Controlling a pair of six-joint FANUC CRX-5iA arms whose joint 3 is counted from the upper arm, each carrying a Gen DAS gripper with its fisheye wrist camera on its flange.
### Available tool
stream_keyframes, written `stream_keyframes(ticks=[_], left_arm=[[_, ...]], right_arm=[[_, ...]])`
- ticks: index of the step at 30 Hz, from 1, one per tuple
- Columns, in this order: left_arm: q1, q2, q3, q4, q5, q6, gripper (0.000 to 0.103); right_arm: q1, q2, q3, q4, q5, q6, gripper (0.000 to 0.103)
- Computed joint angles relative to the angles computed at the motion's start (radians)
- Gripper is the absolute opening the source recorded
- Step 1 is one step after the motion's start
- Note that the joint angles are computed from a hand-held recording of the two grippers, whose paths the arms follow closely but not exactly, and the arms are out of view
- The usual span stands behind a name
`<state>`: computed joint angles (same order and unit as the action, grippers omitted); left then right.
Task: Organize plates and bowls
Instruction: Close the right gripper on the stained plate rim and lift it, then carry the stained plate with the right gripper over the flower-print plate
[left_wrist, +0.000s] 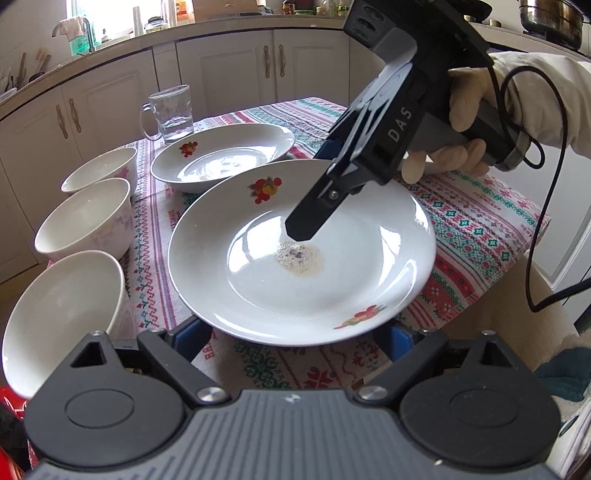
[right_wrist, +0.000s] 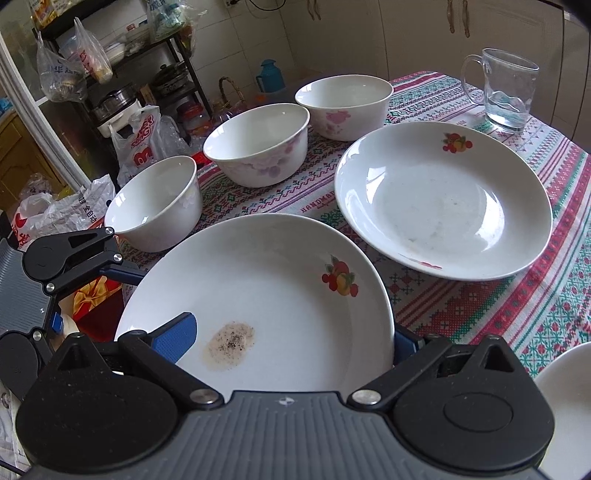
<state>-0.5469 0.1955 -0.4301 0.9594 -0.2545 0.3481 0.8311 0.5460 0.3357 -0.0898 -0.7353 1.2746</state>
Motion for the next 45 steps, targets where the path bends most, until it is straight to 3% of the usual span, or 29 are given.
stream_keyframes(ticks=[20,45], left_arm=[[-0.015,0.071,0.140,0.061,-0.124,-0.094,0.094],[-0.084,0.288,0.464,-0.055,-0.259,-0.026,0.094]], right_arm=[[0.006,-0.127,-0.189,0.211,0.082,-0.242,0.103],[-0.036,-0.347,-0.548,0.530,0.177,-0.645,0.103]])
